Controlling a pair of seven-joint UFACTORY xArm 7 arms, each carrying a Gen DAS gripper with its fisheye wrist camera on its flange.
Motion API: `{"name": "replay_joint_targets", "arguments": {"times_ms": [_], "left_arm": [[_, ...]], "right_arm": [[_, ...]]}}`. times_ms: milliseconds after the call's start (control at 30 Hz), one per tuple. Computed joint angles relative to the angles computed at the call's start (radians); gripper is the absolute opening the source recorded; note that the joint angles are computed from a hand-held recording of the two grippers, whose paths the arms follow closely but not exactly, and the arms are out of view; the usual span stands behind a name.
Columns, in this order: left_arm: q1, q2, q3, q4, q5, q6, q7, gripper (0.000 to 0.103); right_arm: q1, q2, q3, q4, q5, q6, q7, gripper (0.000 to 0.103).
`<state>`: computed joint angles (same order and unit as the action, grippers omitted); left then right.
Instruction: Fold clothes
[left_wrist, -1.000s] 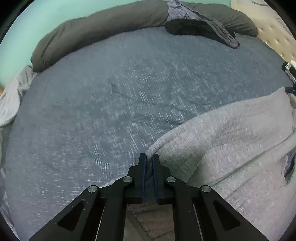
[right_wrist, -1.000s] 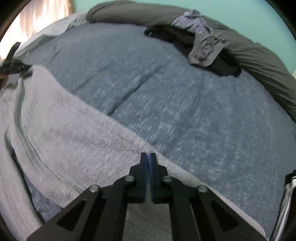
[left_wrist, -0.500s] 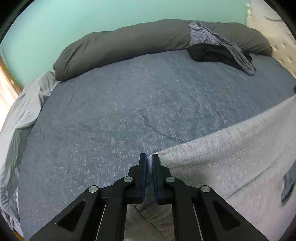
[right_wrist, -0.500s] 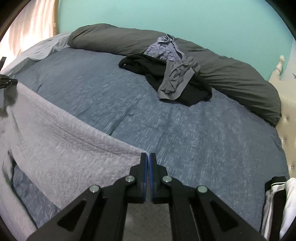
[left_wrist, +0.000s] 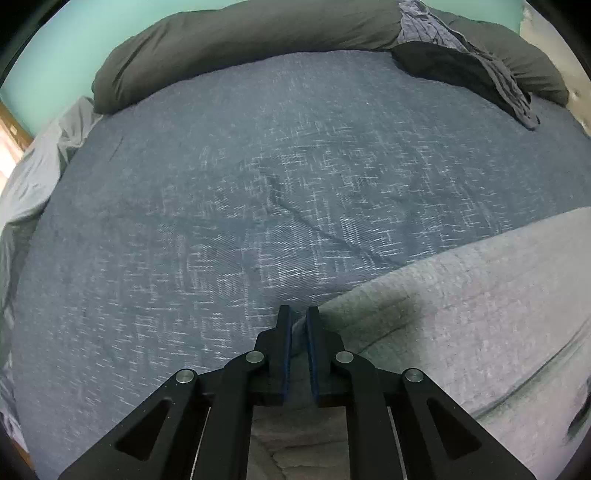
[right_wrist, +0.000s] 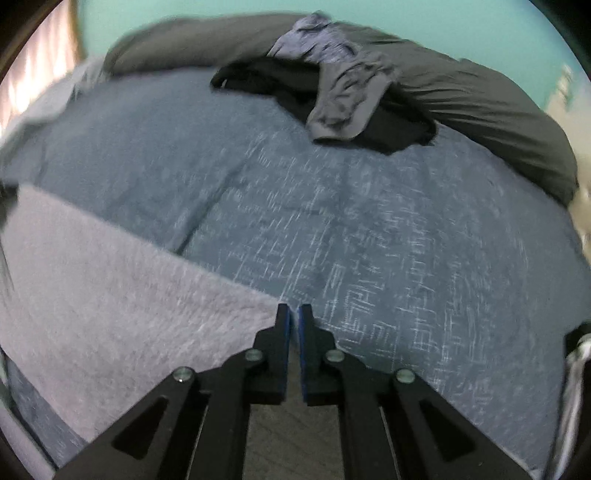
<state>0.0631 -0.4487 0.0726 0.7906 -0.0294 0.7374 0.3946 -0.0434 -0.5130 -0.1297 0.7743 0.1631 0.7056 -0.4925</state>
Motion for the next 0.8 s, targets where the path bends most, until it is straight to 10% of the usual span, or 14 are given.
{"name": "replay_joint_targets", "arguments": {"times_ms": [200,800], "left_arm": [[0.014,-0.029,0.036,0.015,-0.058,0.018,-0.013,0.031],[-0.067,-0.289,-0.024,-0.132,-0.053,0.160,0.003,0.037]], "right_arm": [[-0.080,-0.097,-0.097,0.022,0.041,0.067,0.024,0.035],[-0.491,-0.221,-0.239,-0.044,-0.186,0.218,0.122,0.059]]}}
